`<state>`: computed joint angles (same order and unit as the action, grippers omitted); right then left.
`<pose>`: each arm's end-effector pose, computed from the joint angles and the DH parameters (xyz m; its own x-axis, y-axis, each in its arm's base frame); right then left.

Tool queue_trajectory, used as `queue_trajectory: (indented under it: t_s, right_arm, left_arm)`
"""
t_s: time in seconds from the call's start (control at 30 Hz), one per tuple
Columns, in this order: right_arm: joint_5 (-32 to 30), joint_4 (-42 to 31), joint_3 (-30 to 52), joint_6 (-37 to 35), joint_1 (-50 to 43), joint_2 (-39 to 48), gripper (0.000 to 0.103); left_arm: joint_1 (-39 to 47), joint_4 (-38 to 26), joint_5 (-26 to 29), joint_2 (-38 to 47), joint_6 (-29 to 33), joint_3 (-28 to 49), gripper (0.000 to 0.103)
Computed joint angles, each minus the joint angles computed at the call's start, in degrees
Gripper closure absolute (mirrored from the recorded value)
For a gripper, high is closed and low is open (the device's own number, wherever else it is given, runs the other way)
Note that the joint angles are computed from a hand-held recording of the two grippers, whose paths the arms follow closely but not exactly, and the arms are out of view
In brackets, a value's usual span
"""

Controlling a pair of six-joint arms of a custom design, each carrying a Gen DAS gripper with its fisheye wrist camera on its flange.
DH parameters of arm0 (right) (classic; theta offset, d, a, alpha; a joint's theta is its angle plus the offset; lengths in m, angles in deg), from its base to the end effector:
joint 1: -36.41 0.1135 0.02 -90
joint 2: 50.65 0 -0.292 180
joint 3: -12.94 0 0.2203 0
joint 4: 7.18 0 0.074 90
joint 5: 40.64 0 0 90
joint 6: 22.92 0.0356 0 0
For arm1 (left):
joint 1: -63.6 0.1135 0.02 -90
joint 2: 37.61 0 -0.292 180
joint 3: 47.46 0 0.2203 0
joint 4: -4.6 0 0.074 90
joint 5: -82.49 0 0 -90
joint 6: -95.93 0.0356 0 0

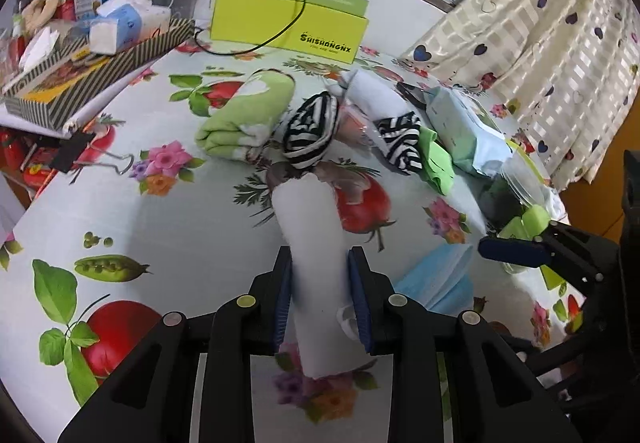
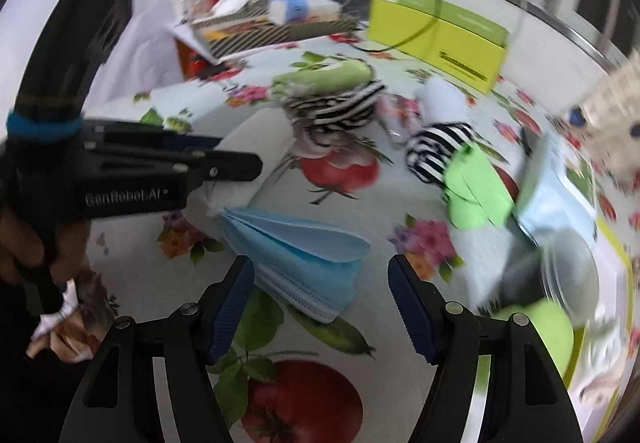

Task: Organize soft objects
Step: 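Grasp the rolled white cloth with the left tool, then grasp the blue face mask with the right tool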

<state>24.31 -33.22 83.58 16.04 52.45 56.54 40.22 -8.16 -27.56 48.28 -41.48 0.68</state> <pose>0.3151 0.1063 0.1669 -0.1961 -0.7894 -0.5817 -0.9386 0.3229 -0.1216 0.2266 -0.0847 0.1870 -0.6065 -0.4913 -0.6252 -0.4047 0.8675 -0.2891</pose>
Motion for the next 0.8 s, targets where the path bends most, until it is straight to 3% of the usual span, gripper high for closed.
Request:
queue_trajectory:
  t_s: [0.33,0.43,0.53,0.6,0.8]
  right_arm:
    - [3.37,7.13,-2.25,-3.28,5.01,2.12,0.033]
    - [2.79,5.43,-0.34,-2.61,5.21,3.68,0.034]
    - [1.76,3.8,1.12,-1.66,4.92,4.52,0.052]
    - [1.84,4.18,0.83,-1.73,4.81,4.35,0.07]
    - [-0.23,3.33,0.03,-1.57,2.61,3.35,0.08]
  left_arm:
    - [4.44,2.91,4.84,-0.06,0.34,-2.51,0.074]
    - [4.94,3.95,5.02,0.2,0.68,-2.85,0.074]
    - [5.67,5.02,5.02,0.18,0.56,-3.38,0.074]
    - [6.28,5.69,4.99,-0.12,0.42,-3.97,0.074]
    - [7.65,6.95,5.02,-1.96,-0.81,-6.09,0.076]
